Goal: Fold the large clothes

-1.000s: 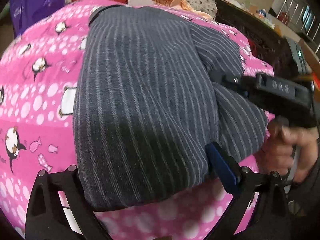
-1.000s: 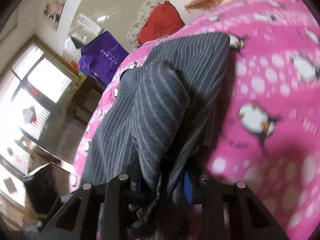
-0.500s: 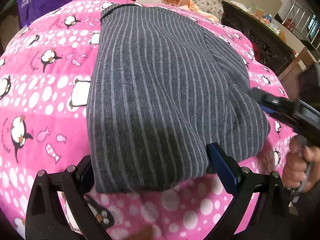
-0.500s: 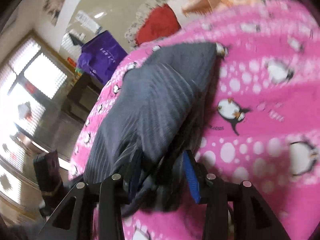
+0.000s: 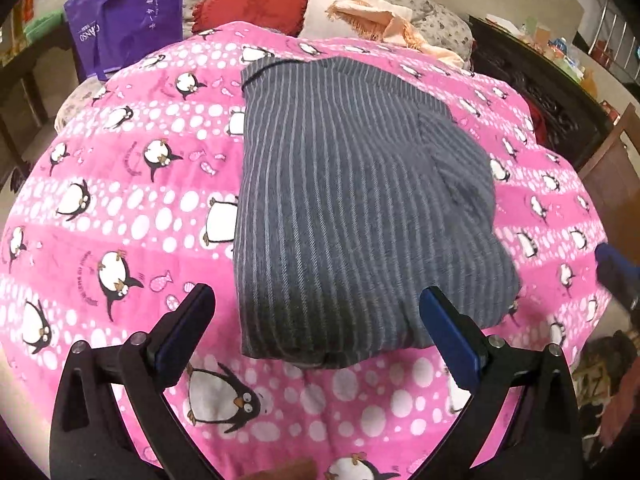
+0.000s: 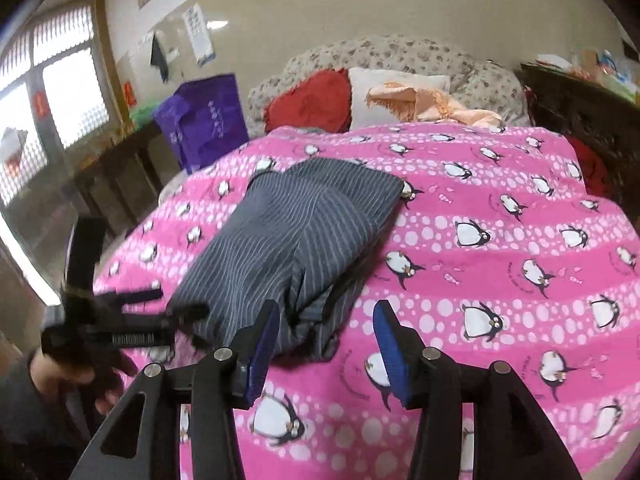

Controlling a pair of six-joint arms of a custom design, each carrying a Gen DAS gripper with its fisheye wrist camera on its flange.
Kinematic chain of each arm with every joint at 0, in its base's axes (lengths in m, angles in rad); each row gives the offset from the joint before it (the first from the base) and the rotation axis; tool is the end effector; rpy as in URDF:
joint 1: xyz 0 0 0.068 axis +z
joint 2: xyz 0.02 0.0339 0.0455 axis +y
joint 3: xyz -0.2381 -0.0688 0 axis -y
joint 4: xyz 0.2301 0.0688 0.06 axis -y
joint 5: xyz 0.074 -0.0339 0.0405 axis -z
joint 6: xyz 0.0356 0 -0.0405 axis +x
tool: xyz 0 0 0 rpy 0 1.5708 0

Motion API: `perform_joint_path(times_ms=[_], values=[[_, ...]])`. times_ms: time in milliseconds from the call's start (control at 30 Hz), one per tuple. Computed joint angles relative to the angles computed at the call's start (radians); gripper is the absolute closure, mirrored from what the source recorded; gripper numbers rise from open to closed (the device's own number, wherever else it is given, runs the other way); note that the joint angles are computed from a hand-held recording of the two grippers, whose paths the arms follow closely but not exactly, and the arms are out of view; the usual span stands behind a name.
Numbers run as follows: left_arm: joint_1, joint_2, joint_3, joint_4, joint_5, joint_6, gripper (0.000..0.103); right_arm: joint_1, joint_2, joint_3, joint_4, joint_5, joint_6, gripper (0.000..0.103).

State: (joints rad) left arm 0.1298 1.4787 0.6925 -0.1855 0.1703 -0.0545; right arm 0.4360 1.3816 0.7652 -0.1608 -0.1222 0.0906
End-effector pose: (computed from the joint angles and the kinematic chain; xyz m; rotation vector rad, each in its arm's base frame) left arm 0.2632 0.0283 0.1401 -0.1665 2.5264 -0.1865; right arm 0.2480 0.1203 0.1866 -0.4682 2.3299 0.3994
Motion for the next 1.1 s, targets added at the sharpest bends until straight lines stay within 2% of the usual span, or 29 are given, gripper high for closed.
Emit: perform_joint_path(times_ms=[167,333,933,1100], values=[[-0.035,-0.055,0.049,-0.094,-0.074,-0.036,0.001,0.03,-0.077,-0.044,-0.025,0.072,-0.024,0.056],[-0.052,-0.045,0.086,-0.13,-0.113,-0.069,0.001,0.042,-0.103,-0.059,-0.043,0.109,-0.026,0.056],[-0.083,-0.037,0.091,-0.132,-0.139,-0.085,0.001,0.047,-0.127,-0.06,-0.037,0.095,-0.017,0.056],[-0.109,-0.057,0.067,-0.108,-0.181,-0.086,0.001,0.047,-0.131,-0.064,-0.038,0.093,-0.012,0.056]])
